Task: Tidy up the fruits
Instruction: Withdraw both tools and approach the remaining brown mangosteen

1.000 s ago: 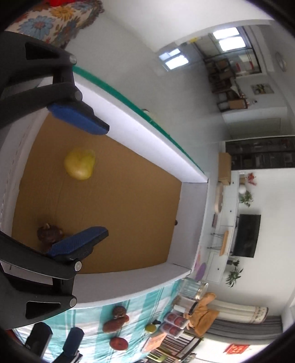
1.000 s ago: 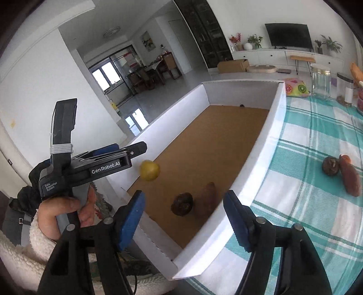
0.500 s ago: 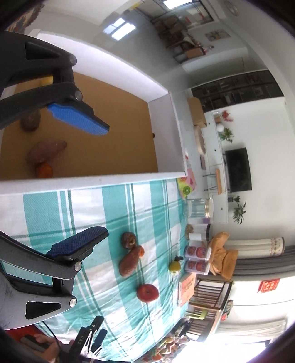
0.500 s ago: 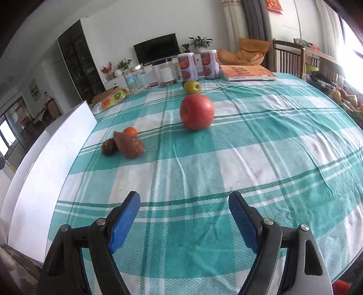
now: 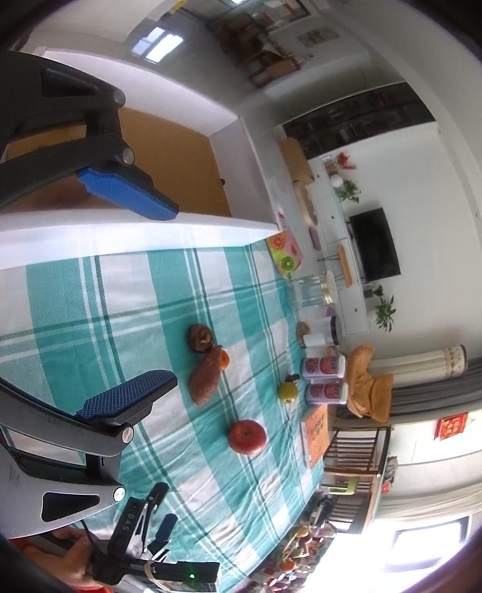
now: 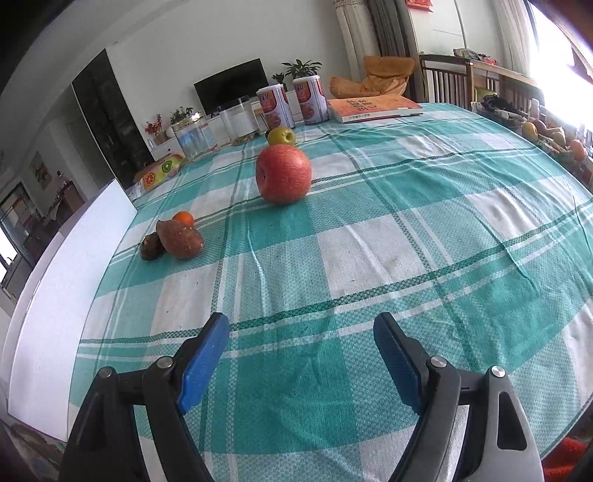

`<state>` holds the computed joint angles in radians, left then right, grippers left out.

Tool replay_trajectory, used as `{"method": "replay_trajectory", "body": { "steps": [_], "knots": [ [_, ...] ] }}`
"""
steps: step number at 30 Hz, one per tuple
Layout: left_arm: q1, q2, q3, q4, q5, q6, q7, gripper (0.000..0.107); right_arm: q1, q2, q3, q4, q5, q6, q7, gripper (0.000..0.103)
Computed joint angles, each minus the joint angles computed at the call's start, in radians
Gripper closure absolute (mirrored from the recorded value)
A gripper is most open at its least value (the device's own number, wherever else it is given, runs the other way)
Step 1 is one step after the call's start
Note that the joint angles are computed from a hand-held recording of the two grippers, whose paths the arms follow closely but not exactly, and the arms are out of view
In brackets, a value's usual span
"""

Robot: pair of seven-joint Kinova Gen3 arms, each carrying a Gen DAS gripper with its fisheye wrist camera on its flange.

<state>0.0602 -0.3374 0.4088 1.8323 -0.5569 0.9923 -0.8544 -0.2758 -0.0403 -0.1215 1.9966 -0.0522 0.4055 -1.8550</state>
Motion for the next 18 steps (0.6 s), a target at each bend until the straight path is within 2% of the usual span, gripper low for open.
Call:
{"method": "replay_trajectory", "body": {
  "steps": [6,9,13,18],
  "knots": [
    [0.035,0.026,-0.007,0.003,0.044,-0.018,-0.013,0.021,0.0,-0.004,-0.002,0.004,0.005,-0.003,-0.011,0.023],
    [0.081,0.066,-0.061,0.027,0.135,-0.059,-0.058,0.018,-0.001,-0.003,-0.003,0.003,0.009,-0.003,-0.014,0.023],
    [0.128,0.187,-0.13,0.07,0.244,-0.09,-0.111,0.018,-0.002,-0.009,-0.006,0.007,0.025,-0.004,-0.022,0.023],
    [0.15,0.193,-0.18,0.153,0.27,-0.196,-0.078,0.018,-0.007,-0.008,-0.005,0.005,0.02,-0.001,-0.011,0.023]
  ]
}}
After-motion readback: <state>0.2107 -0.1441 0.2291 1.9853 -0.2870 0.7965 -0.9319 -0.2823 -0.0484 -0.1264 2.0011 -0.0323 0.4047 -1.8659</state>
